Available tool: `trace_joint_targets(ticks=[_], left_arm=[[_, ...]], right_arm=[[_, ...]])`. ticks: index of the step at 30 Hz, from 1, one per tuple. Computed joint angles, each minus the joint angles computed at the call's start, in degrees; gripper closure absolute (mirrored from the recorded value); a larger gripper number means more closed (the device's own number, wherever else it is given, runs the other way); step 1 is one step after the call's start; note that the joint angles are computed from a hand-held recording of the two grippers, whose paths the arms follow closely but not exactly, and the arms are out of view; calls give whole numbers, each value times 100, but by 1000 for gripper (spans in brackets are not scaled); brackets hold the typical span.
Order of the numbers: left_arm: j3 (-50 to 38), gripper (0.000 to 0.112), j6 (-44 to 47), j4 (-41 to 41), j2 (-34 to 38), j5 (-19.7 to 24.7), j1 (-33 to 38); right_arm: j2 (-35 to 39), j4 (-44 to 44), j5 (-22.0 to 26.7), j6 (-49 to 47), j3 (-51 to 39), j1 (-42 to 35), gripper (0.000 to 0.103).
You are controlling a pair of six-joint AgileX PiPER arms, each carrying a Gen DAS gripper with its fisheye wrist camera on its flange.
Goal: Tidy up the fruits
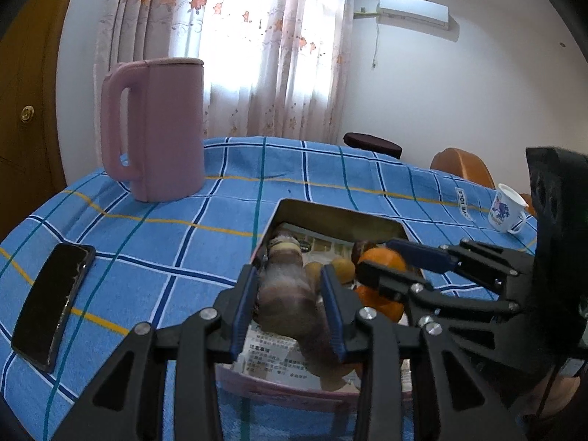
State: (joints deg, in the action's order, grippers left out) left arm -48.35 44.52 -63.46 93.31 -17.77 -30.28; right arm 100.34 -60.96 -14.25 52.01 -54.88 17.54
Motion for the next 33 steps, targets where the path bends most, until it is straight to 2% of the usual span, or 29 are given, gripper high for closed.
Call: trace_joint_targets(ticks=[2,4,6,8,14,18,25,28,30,33], left_arm=[[13,69,136,-131,-30,-72,-27],[33,65,189,-177,-65,-62,-6],[90,51,127,-163,-112,-165,-26],[125,46,56,-107,-147,-218,-41],[196,41,94,-122,-259,-350,-137],[266,35,66,-126,-353,-465,-195],[309,34,24,-77,-421,-484,-237],[359,30,-5,-76,-483,-525,-281],[405,23,-28,-81,-530,-614,-346],[437,22,-90,-18,-577,-656,-409]], right_arm=[[-40,500,82,-519,46,72,59],[-64,534,67,-537,76,51,56],[-72,311,-6,-266,83,-23,53],[-97,288,-22,-178,96,-70,49],[-292,640,-56,-445,276,-102,47],[-482,1099,-49,-782,462,-142,39],[-762,1343,-173,-967,720,-240,39],[-885,1407,-184,-1019,827,-269,39],[-1014,1858,-165,-1468,976,-261,39],[-1162,2222,-187,-1803,1157,-298,39]])
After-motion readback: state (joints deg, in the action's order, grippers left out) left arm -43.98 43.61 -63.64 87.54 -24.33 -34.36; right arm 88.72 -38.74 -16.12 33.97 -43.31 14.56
